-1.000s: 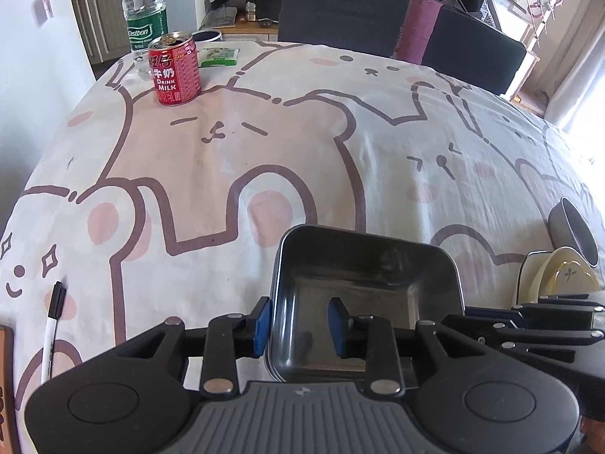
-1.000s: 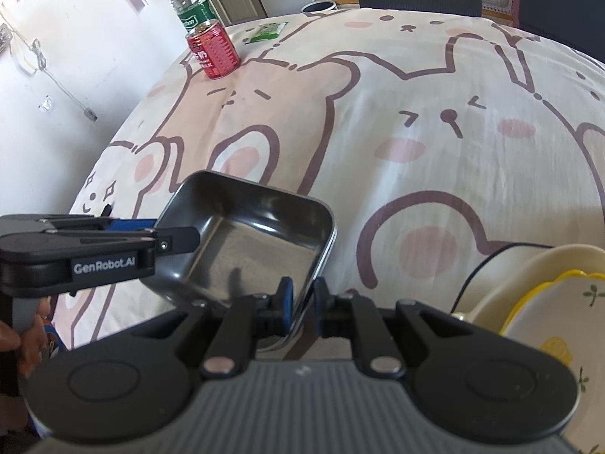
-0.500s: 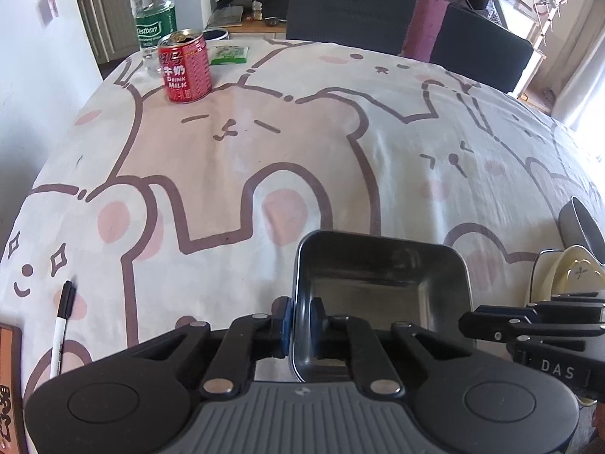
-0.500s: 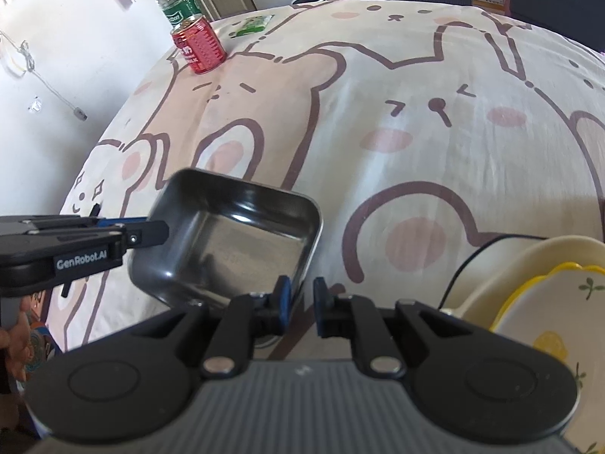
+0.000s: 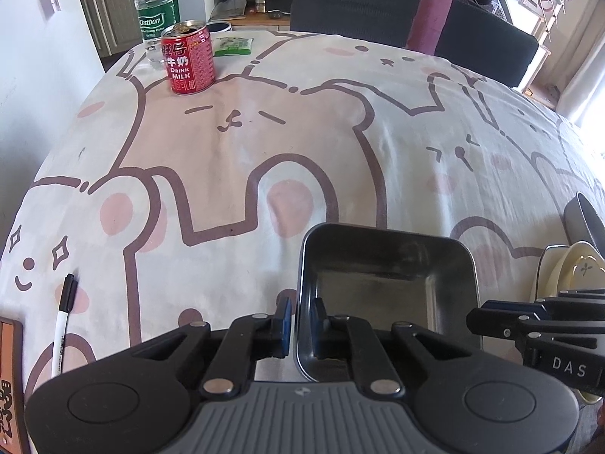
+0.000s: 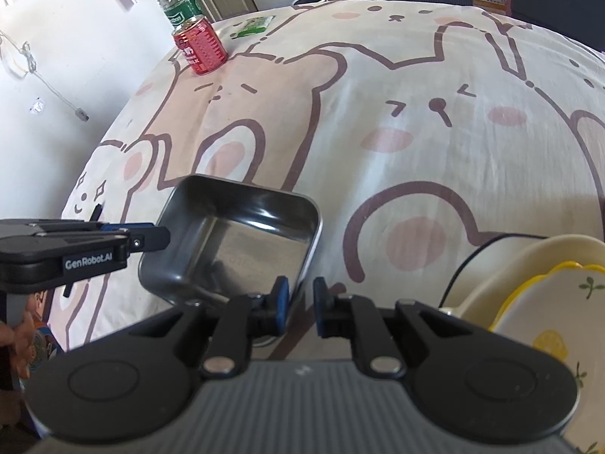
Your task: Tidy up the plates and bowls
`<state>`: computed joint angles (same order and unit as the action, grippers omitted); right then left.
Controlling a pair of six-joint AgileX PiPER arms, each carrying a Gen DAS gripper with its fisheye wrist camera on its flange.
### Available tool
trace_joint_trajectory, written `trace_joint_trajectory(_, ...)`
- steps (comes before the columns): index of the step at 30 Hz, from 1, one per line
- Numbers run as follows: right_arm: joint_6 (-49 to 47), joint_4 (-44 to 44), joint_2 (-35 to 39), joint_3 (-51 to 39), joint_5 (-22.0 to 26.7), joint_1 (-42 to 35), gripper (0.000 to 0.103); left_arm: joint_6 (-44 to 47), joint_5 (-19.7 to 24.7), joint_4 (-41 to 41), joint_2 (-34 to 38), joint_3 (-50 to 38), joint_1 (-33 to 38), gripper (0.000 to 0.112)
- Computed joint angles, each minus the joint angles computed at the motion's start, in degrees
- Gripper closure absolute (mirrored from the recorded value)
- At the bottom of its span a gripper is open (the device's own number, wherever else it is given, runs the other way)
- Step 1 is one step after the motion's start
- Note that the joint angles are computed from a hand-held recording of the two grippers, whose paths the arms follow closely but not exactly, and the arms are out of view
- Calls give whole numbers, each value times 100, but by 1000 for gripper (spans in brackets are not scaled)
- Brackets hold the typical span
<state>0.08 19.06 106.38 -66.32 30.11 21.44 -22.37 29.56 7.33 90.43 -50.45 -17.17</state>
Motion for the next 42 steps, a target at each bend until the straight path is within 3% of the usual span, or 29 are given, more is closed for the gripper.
trace_joint_trajectory(2, -102, 111, -23, 25, -15, -17, 87, -17, 46, 31, -5, -16, -20, 100)
trace_joint_trajectory(4, -308, 316, -89, 79, -36, -53, 87, -128, 83, 129, -48, -14, -59, 91)
trace_joint_trajectory(8, -830, 863, -447, 348, -263, -209, 85, -596, -36, 519, -343, 111, -153, 54)
trace_joint_trajectory(9, -959, 1009, -583, 447, -376, -262, 81, -798, -96, 687, -434, 146, -203, 47)
trace_joint_trajectory(10, -1134, 1197, -752, 571, -511, -351, 70, -1006, -147, 856, -496, 156, -256, 43)
trace_joint_trajectory(12, -1357, 1448, -1053, 784, -752, -514, 51, -1554, -254, 1293, -591, 147, -424, 24)
trace_joint_trajectory(15, -1741, 1636, -1557, 1158, -1258, -798, 28, -1793, -599, 1378, -663, 100, -621, 17)
trace_joint_trajectory(19, -376, -144, -2144, 1612, -1927, -1111, 10, -2239, -963, 1682, -440, -210, -1094, 10)
trace_joint_trajectory(21, -37, -568, -2363, 1794, -2101, -1399, 0, -2350, -1093, 1752, -208, -470, -1348, 9)
trace_joint_trajectory(25, -1145, 447, -2545, 1790, -1763, -2256, 0, -2487, -1076, 1828, 430, -1213, -1866, 9)
trace_joint_trajectory(28, -839, 211, -2497, 1678, -1526, -2897, 0, -2233, -987, 1634, 975, -1898, -2168, 9)
trace_joint_trajectory(32, -1184, 1115, -2150, 1367, -791, -3932, 0, -1474, -821, 1076, 1826, -2985, -2414, 13)
trace_joint_trajectory(33, -1413, 1424, -2024, 1283, -541, -4218, 4, -1187, -720, 835, 2075, -3319, -2454, 15)
trace_joint_trajectory(37, -1615, 1914, -1341, 870, 304, -4901, 39, -313, -189, 37, 3048, -4680, -2615, 26)
trace_joint_trajectory(42, -1987, 2152, -832, 732, 561, -5036, 43, 92, 513, -188, 4208, -6388, -2777, 28)
